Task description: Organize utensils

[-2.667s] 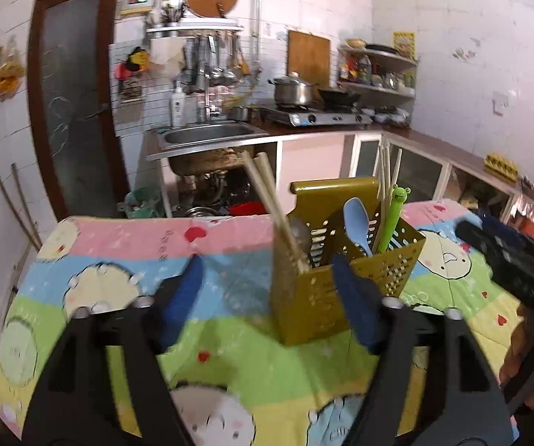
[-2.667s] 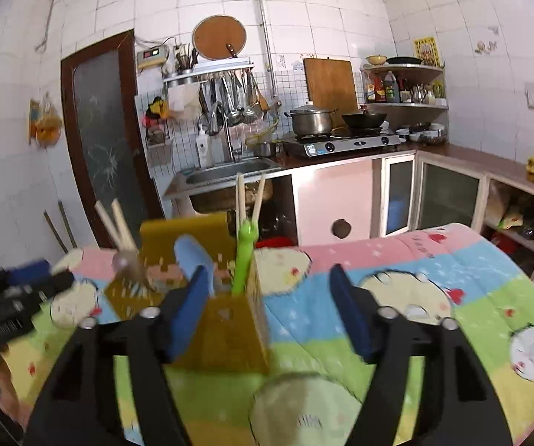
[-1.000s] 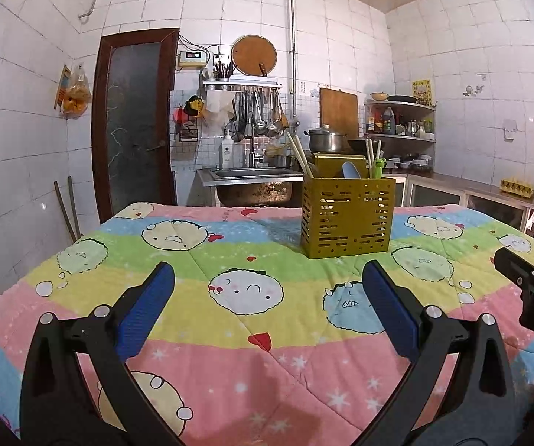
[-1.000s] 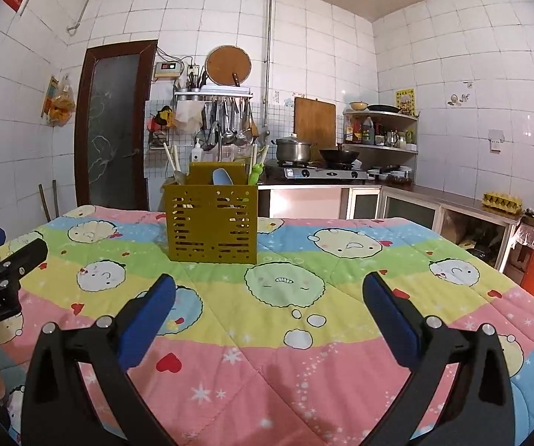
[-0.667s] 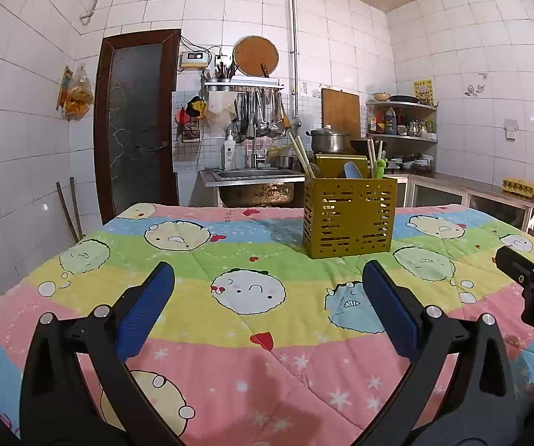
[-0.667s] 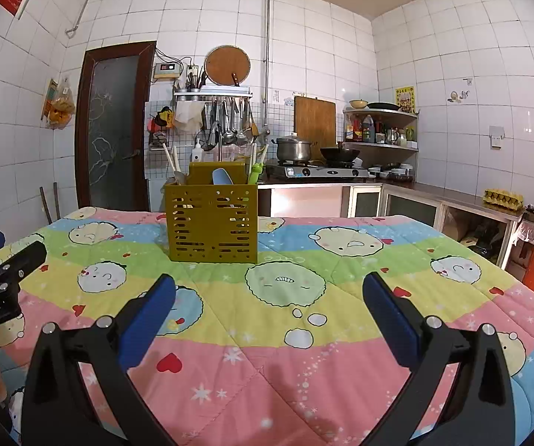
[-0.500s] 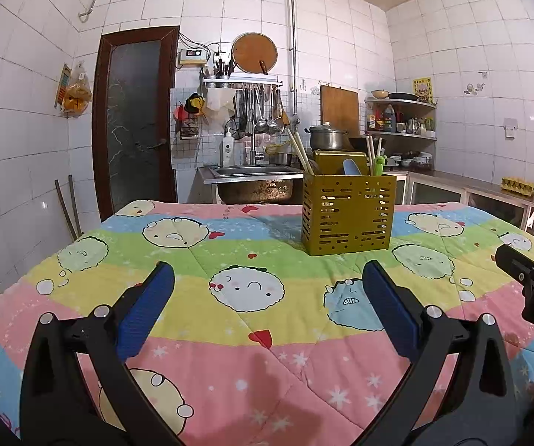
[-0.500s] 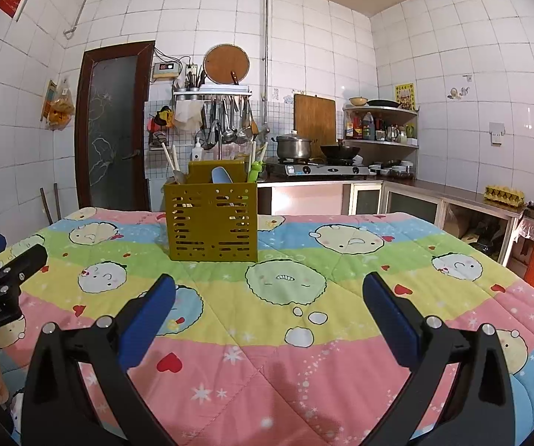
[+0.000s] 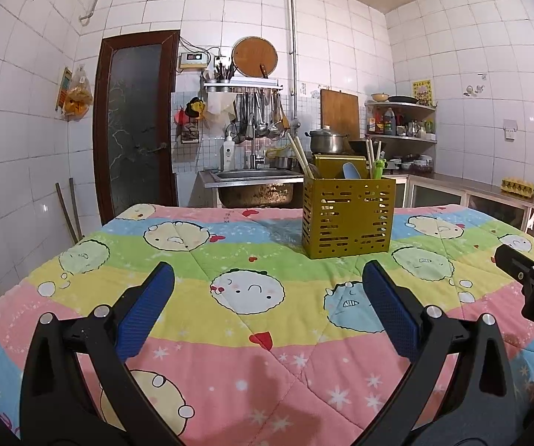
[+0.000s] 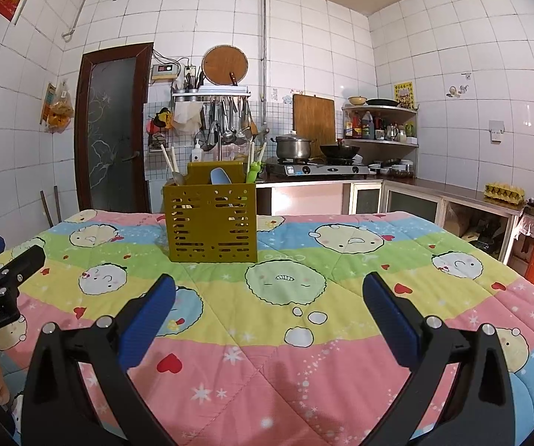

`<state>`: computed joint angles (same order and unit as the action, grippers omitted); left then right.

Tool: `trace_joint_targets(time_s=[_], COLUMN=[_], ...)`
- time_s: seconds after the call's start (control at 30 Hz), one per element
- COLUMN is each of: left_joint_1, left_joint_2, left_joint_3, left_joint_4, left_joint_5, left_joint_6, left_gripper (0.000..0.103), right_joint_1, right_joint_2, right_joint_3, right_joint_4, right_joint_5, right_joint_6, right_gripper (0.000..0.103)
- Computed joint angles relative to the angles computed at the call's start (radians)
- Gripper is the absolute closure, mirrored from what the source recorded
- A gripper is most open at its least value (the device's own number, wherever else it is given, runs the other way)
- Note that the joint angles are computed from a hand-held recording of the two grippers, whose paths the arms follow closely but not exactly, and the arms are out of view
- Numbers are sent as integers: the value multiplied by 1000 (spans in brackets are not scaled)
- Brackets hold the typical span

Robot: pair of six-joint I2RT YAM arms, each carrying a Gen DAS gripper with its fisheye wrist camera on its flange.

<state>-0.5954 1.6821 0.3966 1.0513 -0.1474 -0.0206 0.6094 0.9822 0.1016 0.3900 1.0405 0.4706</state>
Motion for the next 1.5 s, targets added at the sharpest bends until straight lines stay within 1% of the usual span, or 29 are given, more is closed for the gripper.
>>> trace_joint_targets(time_s=[1.5], left_joint_1=[1], left_joint_2=[-9], left_joint_3=[-6], left_joint_4=[9], left_joint_5=[-1], left_joint_6=[4], left_gripper=[5], right_joint_1=[0], right_joint_2=[-2], right_joint_3=[-3], right_joint_4=[5], right_joint_5=[1], right_joint_6=[-4], right_gripper=[4])
